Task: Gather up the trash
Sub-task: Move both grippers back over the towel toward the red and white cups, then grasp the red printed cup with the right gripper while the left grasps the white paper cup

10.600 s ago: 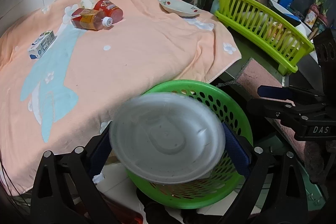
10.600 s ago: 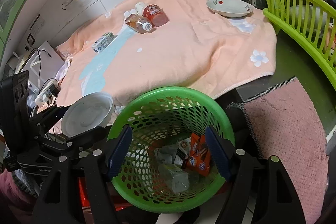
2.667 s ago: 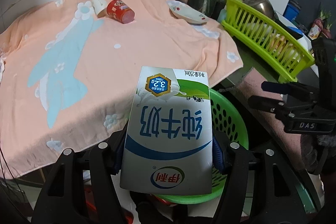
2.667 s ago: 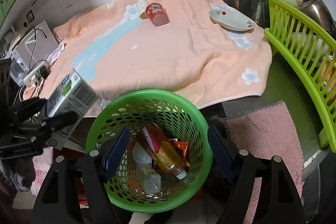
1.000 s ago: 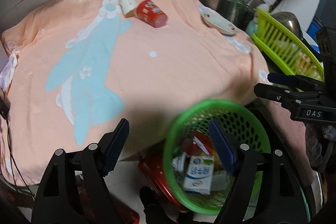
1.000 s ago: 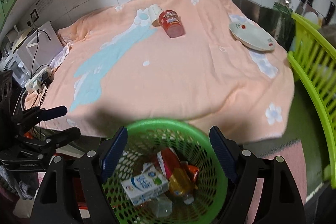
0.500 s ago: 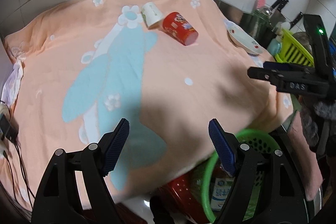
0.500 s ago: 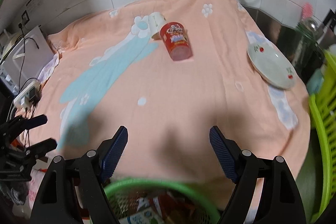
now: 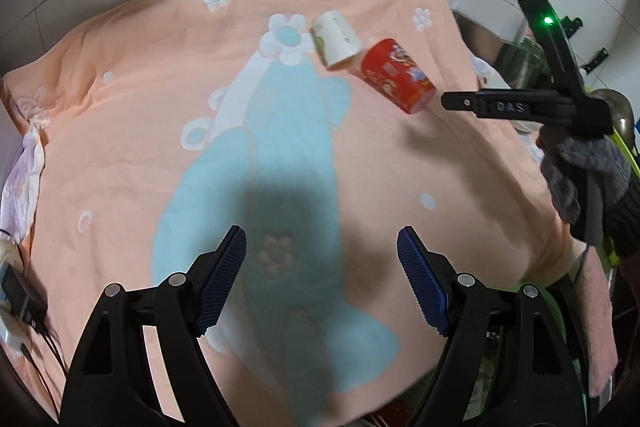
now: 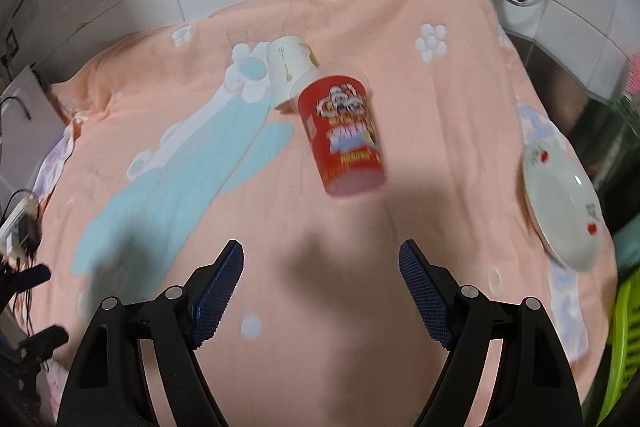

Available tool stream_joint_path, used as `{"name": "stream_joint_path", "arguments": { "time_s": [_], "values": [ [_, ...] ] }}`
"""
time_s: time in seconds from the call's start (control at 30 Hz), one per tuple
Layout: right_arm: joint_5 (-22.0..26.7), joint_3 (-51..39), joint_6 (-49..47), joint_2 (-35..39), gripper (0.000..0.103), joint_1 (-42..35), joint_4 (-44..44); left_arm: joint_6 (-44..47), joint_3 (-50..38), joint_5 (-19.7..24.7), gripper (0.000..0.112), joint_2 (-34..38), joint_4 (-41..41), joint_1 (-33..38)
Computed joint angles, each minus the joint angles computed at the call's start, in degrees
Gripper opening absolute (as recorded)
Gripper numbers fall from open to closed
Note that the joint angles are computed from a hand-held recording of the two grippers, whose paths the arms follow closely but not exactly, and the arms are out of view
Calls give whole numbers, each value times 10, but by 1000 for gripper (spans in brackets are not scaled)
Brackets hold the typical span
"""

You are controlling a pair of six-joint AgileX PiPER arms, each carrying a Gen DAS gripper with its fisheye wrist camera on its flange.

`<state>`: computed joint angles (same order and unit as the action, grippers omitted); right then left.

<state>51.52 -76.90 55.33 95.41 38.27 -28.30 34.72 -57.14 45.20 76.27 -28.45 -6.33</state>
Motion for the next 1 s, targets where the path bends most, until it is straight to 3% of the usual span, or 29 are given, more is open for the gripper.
{"name": "stream_joint_path", "arguments": {
  "time_s": [0.1,0.6,0.73,0.83,1.0],
  "values": [
    [9,-56,-36,48,82,-25,9,19,-24,2,77,31,-10,18],
    [106,-324,-165,258,82,-103,44,29,-146,16,77,158,-18,58],
    [120,-361,-173,289,82,-115,56,13,-181,19,77,186,-5,50],
    [125,-371,-172,301,70,-120,60,-1,-213,19,80,211,5,40],
    [102,-323,-146,269,68,-116,54,-34,-280,25,80,261,22,16]
  ]
}}
